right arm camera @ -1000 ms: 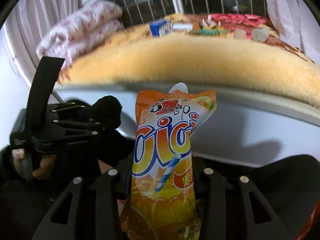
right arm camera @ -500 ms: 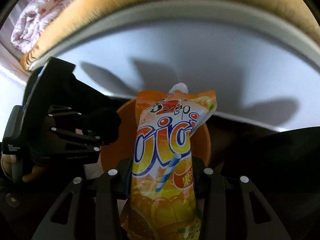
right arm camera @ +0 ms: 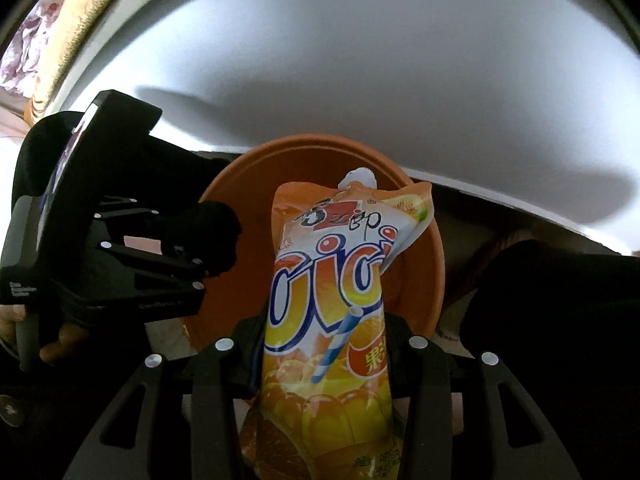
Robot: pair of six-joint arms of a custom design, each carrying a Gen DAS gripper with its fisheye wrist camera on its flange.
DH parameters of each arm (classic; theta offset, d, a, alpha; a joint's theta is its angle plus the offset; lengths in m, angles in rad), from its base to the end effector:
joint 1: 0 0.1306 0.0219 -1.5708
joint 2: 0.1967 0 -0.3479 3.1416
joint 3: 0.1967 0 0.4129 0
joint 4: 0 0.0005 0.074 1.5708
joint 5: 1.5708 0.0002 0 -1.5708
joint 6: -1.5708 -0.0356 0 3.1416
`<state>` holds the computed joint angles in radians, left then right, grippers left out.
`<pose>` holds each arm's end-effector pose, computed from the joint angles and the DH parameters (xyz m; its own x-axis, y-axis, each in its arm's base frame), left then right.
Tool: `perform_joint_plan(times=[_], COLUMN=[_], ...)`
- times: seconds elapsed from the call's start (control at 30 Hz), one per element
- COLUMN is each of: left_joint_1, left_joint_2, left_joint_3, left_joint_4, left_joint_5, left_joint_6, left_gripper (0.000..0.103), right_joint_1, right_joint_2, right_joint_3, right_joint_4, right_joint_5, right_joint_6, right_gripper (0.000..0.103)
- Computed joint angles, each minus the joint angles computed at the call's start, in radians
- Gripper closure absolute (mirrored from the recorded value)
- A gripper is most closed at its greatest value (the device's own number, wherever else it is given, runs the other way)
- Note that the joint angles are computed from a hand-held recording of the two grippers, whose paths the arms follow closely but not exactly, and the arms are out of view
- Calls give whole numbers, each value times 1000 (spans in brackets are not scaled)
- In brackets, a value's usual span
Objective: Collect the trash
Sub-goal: 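Lower both held items into the orange bin and open both grippers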
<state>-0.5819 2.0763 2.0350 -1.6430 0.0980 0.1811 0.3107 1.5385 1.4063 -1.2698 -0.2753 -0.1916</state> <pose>0.5380 -0.3587 0.2704 -0.9133 0.3863 0.1289 0.3794 0.9222 -0.0752 0.4791 0.1635 0.3126 -0.9857 -0.1240 -0.1139 -0.1528 0.9432 0.2950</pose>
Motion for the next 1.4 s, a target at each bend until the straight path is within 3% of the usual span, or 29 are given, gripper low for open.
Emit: perform_joint_plan(times=[0.07, 0.1, 0.13, 0.2, 0.67, 0.93, 1.17, 1.4], left_joint_1=[-5, -4, -3, -5, 7, 18, 40, 71], left_joint_2=[22, 26, 25, 22, -51, -226, -296, -279], left_joint_3=[28, 36, 38, 37, -9, -95, -67, 9], left_joint_4=[-17, -26, -26, -25, 40, 240, 344, 406], left_joint_5=[-15, -22, -23, -37, -17, -47, -114, -140], left_joint_6=[0, -1, -2, 1, 7, -43, -68, -57], left_gripper=[44, 35, 30, 26, 26, 26, 25, 25], right_joint_1=[3, 1, 6, 8, -6, -8, -47, -73], right_joint_2=[13, 12, 29, 15, -89, -178, -201, -22], right_joint_3=[14, 13, 32, 11, -55, -54, 80, 413], right_joint_4=[-9, -11, -5, 15, 65, 99, 138, 119], right_joint_5=[12, 20, 30, 29, 63, 95, 51, 67], right_joint_6=[-8, -13, -26, -40, -75, -72, -3, 58], right_gripper=[53, 41, 38, 38, 37, 33, 33, 32])
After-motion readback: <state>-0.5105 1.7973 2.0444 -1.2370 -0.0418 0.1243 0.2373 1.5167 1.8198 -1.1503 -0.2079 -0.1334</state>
